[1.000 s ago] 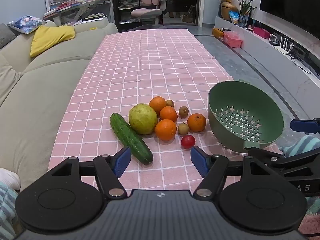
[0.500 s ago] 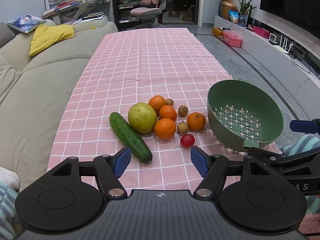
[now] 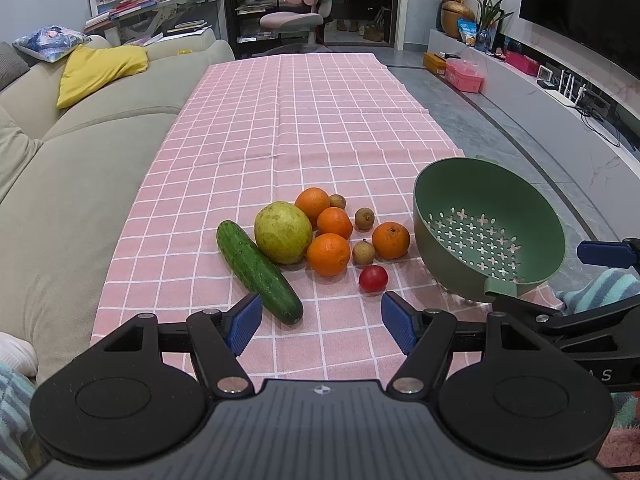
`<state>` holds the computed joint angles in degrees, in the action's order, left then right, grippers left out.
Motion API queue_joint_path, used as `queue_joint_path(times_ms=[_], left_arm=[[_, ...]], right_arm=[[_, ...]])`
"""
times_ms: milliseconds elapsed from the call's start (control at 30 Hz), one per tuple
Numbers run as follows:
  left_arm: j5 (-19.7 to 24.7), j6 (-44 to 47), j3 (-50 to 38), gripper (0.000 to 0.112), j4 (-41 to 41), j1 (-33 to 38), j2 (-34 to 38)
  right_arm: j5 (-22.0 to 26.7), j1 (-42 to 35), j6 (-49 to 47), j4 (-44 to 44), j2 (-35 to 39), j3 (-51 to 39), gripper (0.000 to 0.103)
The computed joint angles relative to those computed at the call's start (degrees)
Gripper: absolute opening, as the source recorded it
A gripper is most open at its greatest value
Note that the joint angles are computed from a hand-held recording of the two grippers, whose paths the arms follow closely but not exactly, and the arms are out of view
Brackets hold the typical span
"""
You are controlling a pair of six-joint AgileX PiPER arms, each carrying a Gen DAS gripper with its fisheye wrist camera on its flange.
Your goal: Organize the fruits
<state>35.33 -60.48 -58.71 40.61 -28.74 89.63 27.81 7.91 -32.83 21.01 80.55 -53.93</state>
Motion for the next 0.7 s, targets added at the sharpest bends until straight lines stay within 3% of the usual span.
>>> queue_joint_path(times_ms=[700], left_arm=[[0.30, 2.13, -0.60, 0.080, -2.05, 0.42, -0.07]], right_arm=[[0.75, 0.44, 3.03, -2.60, 0.70, -0.79, 0.099]])
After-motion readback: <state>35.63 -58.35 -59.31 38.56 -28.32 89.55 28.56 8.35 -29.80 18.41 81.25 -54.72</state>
